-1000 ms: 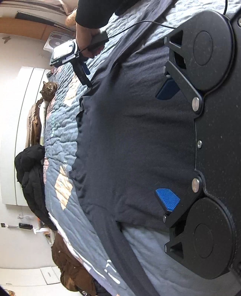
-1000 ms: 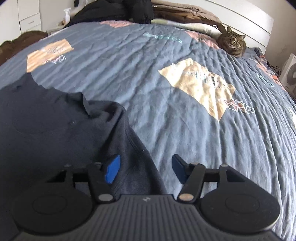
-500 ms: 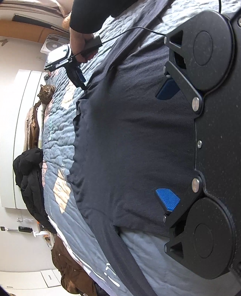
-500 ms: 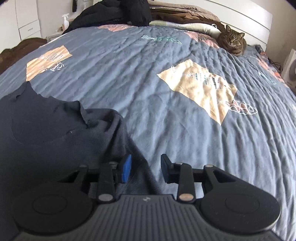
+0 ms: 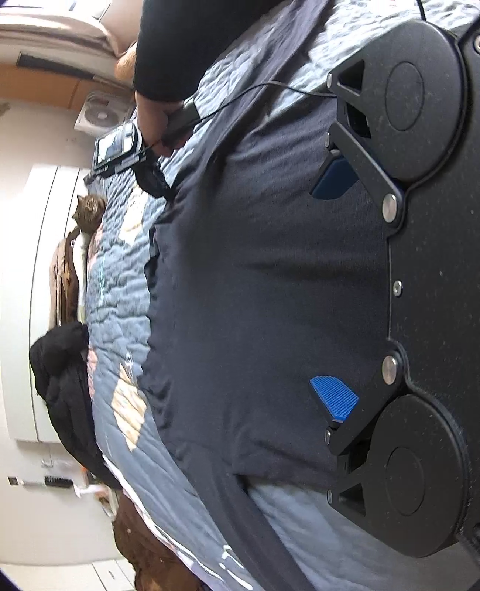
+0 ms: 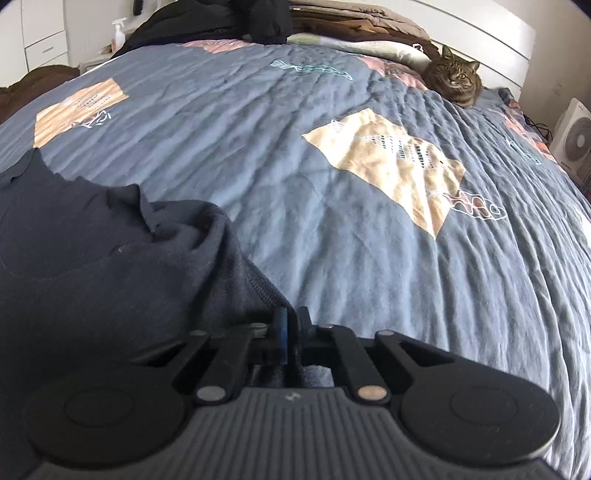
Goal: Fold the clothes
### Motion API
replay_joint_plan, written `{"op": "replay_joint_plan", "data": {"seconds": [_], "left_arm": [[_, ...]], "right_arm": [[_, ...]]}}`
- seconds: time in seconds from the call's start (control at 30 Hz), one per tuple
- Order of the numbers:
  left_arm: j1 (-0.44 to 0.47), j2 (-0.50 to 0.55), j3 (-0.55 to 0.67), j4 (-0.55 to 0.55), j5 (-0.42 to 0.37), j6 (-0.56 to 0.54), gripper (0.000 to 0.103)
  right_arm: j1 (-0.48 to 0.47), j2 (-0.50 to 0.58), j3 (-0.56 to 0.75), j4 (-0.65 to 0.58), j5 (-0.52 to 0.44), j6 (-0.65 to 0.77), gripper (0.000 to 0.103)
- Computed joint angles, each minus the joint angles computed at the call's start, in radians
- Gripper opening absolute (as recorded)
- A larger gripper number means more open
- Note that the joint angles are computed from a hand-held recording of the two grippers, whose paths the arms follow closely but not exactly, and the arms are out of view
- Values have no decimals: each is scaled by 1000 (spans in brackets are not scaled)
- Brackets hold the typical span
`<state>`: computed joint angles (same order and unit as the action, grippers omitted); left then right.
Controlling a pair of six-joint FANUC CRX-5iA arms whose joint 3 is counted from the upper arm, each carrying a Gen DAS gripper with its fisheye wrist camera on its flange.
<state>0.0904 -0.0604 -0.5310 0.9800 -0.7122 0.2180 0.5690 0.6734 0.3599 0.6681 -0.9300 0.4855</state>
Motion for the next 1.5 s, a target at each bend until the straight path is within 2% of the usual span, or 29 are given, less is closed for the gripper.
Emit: {"op": "replay_joint_plan", "data": {"seconds": [0.13,0.23,0.33,0.47,0.53,0.57,0.6,0.7,0.8,0.93,1.0,1.03,1.1,1.4,1.5], "left_arm": [[-3,2,0,-12,6,11,103],[-2,4,2,-14,11,23,103],[-4,4,0,-16,15,24,103],[-3,3,4,-26,8,21,103],[-4,-1,0,-21,7,14,103],[-5,-5,-4,-15,10,8,103],[-6,-9,-8,-9,14,2,103],[-8,-15,-13,5,14,-3,103],[-10,-14,-12,6,16,-5,103],[-11,-6,-6,-14,20,5,103],[-12,-3,-2,-26,25,16,103],[-13,-3,-3,-28,28,17,103],[-14,-4,-4,-26,30,15,103],[-16,-8,-10,-25,41,8,103],[-15,-10,-12,-21,40,4,103]], "right_arm": [[-10,-37,-76,88,55,-139,3],[-10,-25,-85,162,18,-196,0],[-15,-11,-66,131,-11,-184,0],[-13,-72,-174,226,102,-285,4],[-12,-97,-195,211,154,-256,6],[-6,-99,-183,190,150,-213,10],[-1,-94,-166,165,138,-166,18],[9,-55,-82,57,63,-25,31],[8,-39,-66,36,44,-22,35],[9,-8,-23,-12,6,53,40],[8,-15,-50,15,26,15,37],[7,-18,-65,37,33,-30,32],[5,-19,-80,69,35,-101,0],[3,-7,-93,164,-25,-239,0],[5,2,-97,197,-75,-272,0]]}}
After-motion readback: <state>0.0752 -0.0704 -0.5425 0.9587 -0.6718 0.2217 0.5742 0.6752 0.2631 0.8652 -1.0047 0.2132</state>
